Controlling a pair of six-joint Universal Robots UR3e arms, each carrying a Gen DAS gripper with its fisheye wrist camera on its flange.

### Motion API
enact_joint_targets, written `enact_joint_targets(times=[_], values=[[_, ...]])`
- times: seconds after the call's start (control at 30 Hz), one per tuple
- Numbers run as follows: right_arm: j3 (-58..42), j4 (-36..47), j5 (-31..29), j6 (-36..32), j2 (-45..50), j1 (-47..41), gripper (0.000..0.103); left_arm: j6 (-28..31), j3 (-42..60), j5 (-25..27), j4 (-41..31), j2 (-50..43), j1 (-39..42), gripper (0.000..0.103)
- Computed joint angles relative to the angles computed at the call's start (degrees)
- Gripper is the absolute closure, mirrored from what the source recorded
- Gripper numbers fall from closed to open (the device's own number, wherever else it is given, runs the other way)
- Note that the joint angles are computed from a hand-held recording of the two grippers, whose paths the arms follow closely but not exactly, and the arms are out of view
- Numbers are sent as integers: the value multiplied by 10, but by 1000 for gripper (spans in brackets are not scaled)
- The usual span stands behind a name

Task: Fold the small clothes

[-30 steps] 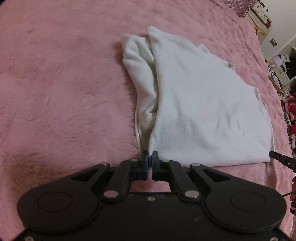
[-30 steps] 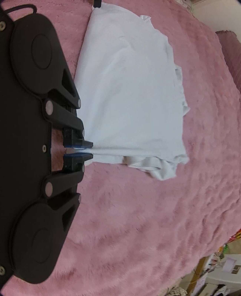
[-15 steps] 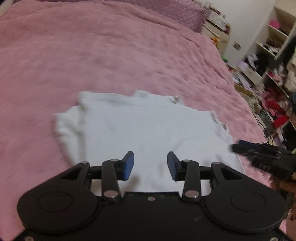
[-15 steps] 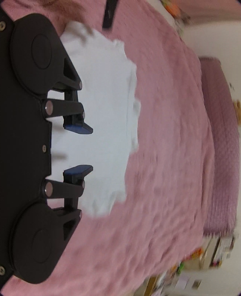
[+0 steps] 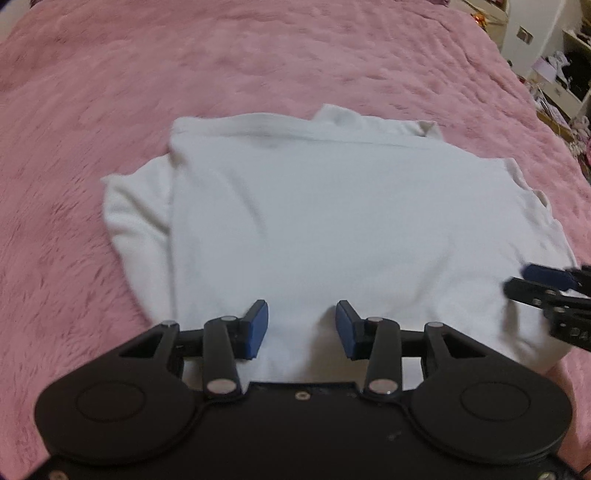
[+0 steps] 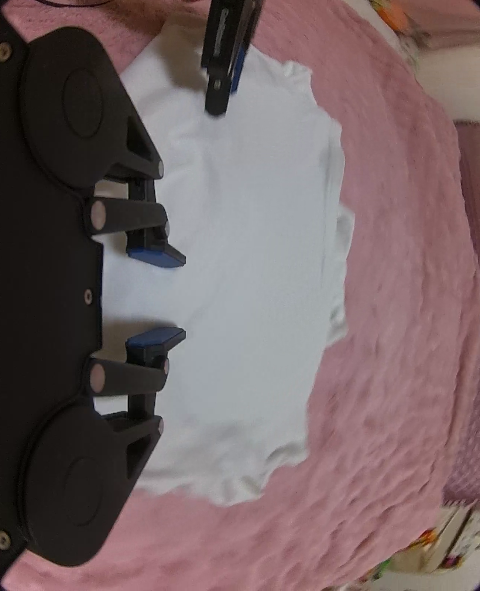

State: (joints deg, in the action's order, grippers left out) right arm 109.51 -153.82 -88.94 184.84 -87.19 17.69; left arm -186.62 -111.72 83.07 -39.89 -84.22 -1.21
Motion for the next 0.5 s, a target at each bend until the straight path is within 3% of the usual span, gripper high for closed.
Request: enact_joint_targets(times=[0.2, 0.33, 0.5], values=[[65, -5, 25, 11, -45, -49, 68, 15, -37, -30, -8, 44, 39, 60], [32, -16, 3, 17, -35, -33, 67, 5, 0, -32, -16, 46, 36, 60], [-75, -34, -9, 18, 41, -45, 67, -12, 109, -9, 20, -51, 30, 57]])
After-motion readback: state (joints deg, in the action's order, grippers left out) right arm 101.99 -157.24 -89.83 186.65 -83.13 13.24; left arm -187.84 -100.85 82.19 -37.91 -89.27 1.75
